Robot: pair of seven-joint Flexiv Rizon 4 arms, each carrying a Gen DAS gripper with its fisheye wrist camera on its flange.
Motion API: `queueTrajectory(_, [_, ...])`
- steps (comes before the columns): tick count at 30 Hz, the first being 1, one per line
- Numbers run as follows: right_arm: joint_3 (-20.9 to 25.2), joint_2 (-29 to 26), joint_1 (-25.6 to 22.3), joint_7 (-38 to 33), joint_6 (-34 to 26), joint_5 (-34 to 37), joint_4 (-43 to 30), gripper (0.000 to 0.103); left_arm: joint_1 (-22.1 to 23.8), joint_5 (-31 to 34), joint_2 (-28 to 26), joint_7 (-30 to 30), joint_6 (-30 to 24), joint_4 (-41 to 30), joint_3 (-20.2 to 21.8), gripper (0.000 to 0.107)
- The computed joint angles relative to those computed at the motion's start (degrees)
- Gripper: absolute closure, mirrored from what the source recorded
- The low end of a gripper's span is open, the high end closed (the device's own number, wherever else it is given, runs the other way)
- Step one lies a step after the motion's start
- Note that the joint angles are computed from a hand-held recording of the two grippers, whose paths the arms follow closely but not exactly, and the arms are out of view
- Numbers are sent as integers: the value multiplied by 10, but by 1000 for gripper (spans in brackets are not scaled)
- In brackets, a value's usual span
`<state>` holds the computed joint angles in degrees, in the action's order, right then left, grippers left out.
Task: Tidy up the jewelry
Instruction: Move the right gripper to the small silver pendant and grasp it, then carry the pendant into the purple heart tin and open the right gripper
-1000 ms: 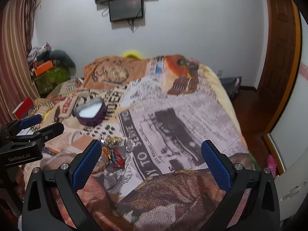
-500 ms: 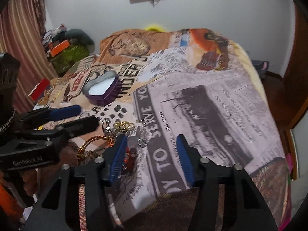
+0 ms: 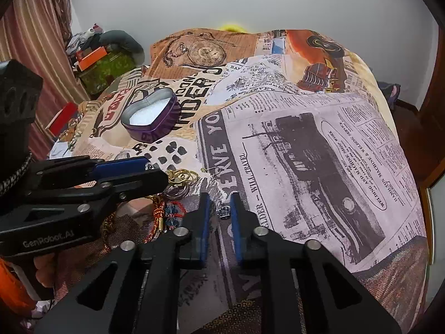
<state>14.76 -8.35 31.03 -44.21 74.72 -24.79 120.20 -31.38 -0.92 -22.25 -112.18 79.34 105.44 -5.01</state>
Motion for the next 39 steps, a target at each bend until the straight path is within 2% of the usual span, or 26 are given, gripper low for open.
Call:
queueTrajectory(2, [-1,0,0,1,2,0,1,94,11,-12,-5,12,4,2,-14,88])
queueTrajectory(5, [-6,2,2,15,3,-15,3,94,7,-14,-5,11,11,4,-10,88])
queueTrajectory(11, [-12,15,2,50,4,-49,10,94,-20,19,9,-29,11,2,26,88])
queueTrajectory(15, [-16,27,0,80,1,-90,10,94,-39,62,22,-66,-3,-5,54,88])
queueTrajectory(22, [-13,35,-7,111,7,-129,-3,94,-43,142,60,-139,-20,-5,76,88])
queueTrajectory(32, [-23,27,0,175,14,-225,-42,94,-14,284,117,-236,-76,-23,77,88])
queueTrajectory(39, [-34,1,15,202,4,-285,-86,94,35,322,138,-256,-93,-24,47,88])
